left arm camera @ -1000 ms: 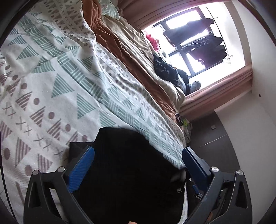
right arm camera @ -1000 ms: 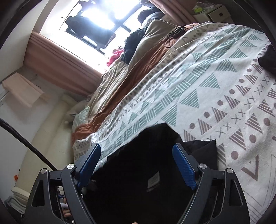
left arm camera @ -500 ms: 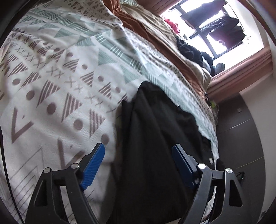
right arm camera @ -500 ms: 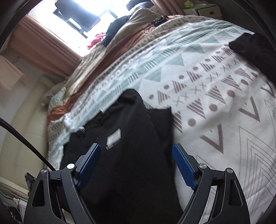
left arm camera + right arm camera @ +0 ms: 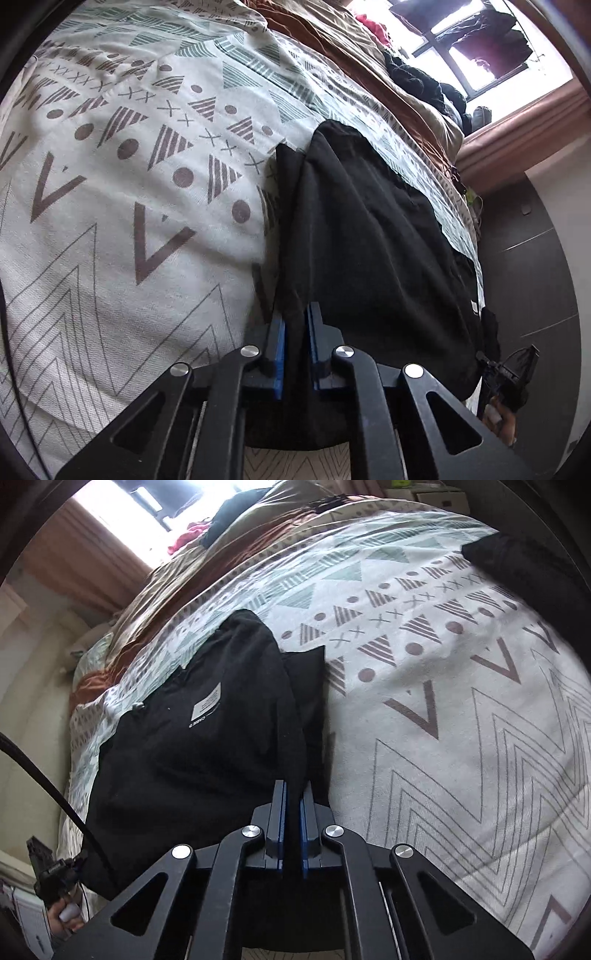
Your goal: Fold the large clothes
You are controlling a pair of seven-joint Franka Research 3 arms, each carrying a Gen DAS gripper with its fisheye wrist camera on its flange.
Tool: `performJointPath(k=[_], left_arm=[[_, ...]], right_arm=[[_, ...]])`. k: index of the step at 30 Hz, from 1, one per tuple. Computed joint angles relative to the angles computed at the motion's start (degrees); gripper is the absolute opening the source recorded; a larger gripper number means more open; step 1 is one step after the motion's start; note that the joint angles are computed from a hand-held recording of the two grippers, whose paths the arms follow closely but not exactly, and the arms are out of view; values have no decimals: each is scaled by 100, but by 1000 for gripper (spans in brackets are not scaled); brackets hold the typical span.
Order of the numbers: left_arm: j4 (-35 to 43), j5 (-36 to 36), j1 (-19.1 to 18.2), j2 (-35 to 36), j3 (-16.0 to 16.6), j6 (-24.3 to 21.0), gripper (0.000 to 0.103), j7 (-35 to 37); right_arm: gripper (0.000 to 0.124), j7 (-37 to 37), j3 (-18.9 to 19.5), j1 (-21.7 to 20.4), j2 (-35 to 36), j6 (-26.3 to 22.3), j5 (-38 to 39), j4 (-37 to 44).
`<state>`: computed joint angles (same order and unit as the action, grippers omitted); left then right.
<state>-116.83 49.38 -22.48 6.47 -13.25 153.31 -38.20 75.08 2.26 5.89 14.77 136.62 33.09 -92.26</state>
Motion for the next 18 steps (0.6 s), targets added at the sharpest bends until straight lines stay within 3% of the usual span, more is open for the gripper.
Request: performJointPath(k=[3,6,9,12,13,14,15,16,18], left_arm=[[-26,-131,-7,11,-2,-20,12,-64],[-55,-263,-63,-103,-69,-325,12,-73],[-312,31,-57,-338,-82,-146,12,-611],[-564,68,4,-571,-178,33,13,-906],[-602,156,9,-623,-223,9,16,-1047],[-640,204,8,-681,-275,-40,20,-1154],[-636,192,17,-690,-313,-76,36,-1177],[-658,275,19,-721,-348,-83,62,-1309],[-733,706,22,-813,-423,-129,83,-1867]], right_arm=[[2,101,0,-26,-84,8,137,-135],[8,327,-43,0,-130,-110,35,-111],[12,353,-79,1,-374,-275,-114,-238],[34,160,-95,15,-830,11,7,-675],[53,-3,-91,13,-986,30,138,-814],[69,-121,-95,27,-1097,67,242,-929],[70,-237,-95,55,-1226,92,307,-1049],[70,-294,-107,85,-1302,82,312,-1123],[70,-452,-128,141,-1457,-19,378,-1257]])
